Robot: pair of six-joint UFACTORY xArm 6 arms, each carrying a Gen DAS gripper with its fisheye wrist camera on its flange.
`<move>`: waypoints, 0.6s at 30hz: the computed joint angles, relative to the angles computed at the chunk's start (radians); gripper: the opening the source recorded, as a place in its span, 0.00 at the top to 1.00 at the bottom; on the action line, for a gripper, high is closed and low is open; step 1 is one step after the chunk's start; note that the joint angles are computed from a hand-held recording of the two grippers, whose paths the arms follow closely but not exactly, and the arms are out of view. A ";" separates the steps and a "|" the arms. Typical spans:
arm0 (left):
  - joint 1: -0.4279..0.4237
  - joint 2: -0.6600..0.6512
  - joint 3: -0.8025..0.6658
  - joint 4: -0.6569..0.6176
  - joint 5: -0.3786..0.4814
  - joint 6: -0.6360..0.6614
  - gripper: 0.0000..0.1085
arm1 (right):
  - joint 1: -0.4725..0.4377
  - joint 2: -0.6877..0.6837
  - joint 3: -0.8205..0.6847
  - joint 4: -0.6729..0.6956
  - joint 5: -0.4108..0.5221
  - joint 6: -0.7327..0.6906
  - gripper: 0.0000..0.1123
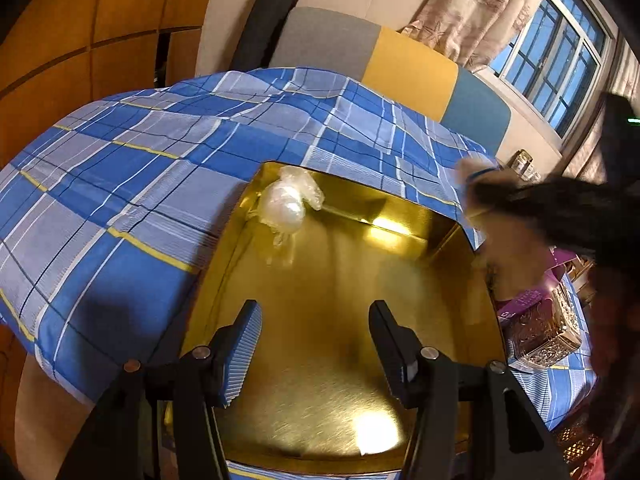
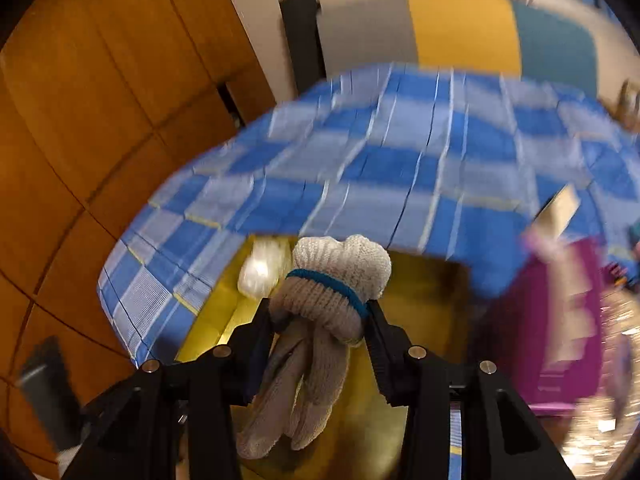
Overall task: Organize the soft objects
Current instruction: 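Lower the white glove into the gold tray and open the right tool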
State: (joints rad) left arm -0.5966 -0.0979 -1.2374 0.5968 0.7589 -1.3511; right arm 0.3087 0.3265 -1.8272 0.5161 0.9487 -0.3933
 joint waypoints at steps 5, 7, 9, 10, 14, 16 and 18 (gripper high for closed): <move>0.009 -0.063 0.066 0.014 -0.010 -0.049 0.48 | 0.066 0.152 -0.132 -0.086 0.009 0.091 0.60; 0.013 -0.085 0.084 0.019 -0.003 -0.061 0.48 | 0.078 0.213 -0.207 -0.128 0.023 0.136 0.60; 0.018 -0.107 0.107 0.023 -0.002 -0.078 0.48 | 0.089 0.289 -0.303 -0.155 0.053 0.189 0.59; 0.020 -0.117 0.117 0.025 -0.003 -0.087 0.48 | 0.091 0.320 -0.348 -0.162 0.069 0.210 0.58; 0.030 -0.143 0.148 0.017 -0.010 -0.104 0.48 | 0.095 0.467 -0.558 -0.135 0.148 0.283 0.54; 0.033 -0.147 0.153 0.013 -0.008 -0.105 0.48 | 0.100 0.498 -0.606 -0.141 0.160 0.297 0.49; 0.035 -0.154 0.161 0.020 -0.014 -0.120 0.48 | 0.107 0.481 -0.578 -0.164 0.122 0.306 0.42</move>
State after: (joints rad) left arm -0.5620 -0.2515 -1.0761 0.6164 0.7444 -1.4712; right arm 0.4162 0.8077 -2.4054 0.3524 1.0702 -0.0871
